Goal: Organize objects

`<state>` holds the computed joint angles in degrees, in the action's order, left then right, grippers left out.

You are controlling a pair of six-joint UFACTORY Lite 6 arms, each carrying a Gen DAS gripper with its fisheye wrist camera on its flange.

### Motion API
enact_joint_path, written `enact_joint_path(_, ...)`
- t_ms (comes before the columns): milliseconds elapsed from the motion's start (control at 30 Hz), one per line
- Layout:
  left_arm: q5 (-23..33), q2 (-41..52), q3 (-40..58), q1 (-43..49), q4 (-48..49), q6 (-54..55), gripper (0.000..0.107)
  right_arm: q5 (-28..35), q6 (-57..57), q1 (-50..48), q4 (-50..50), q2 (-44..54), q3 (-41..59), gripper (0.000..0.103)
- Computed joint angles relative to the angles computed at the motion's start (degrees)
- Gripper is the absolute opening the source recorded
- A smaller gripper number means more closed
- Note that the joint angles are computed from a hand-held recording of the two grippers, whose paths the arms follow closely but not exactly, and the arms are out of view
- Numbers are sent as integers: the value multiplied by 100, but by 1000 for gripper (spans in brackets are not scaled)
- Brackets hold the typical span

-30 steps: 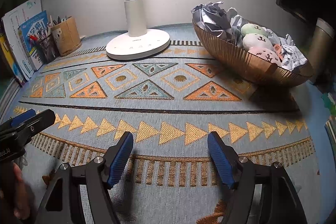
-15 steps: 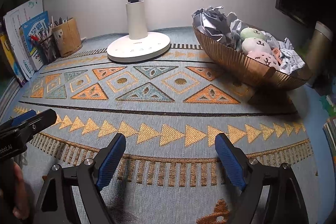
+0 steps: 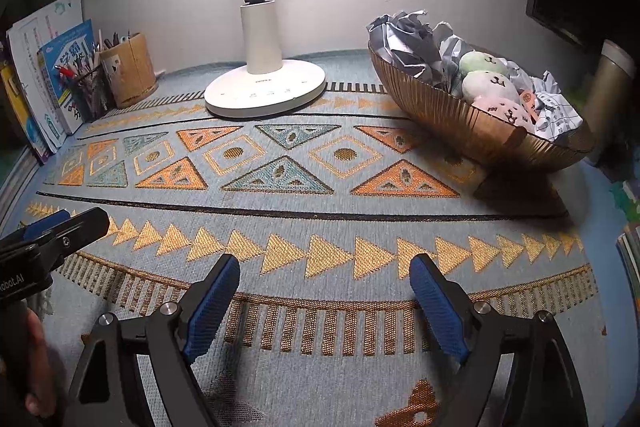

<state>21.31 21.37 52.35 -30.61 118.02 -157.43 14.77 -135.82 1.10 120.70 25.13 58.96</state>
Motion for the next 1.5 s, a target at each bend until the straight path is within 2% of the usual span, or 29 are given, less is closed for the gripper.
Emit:
enact_joint_path(267,-19,30,40,-17,-124,96,100,14,-33,1,38,-11,-29,86)
enact_joint_path(400,-148,26,34,57,172,-154,100,178,1222,-175,-1131,144,164,86)
enact_joint_path(500,-167,40,51,69,81,-78,100,210,1831,-241,-1653,245,298,86)
enact_joint_path(700,-347,208,247,116,-366,396,100,63,1736,-134,-1586,249,291,86)
enact_joint_path(967,-424,275,307,164,-687,643,101,56,2138,-131,-1968,351,413,86)
enact_joint_path(1167,-291,449,577,80,-1953,1917,102,78,2776,-160,-2554,454,549,86)
enact_joint_path(1367,236,725,1018,16,-3962,3798,102,-159,3567,2,-3400,570,715,92)
enact_joint_path(1433,247,681,970,-1,-4076,4090,102,-383,3837,130,-3671,618,770,94)
enact_joint_path(1500,441,717,1004,-83,-4395,4608,103,-594,4550,277,-4385,706,889,99)
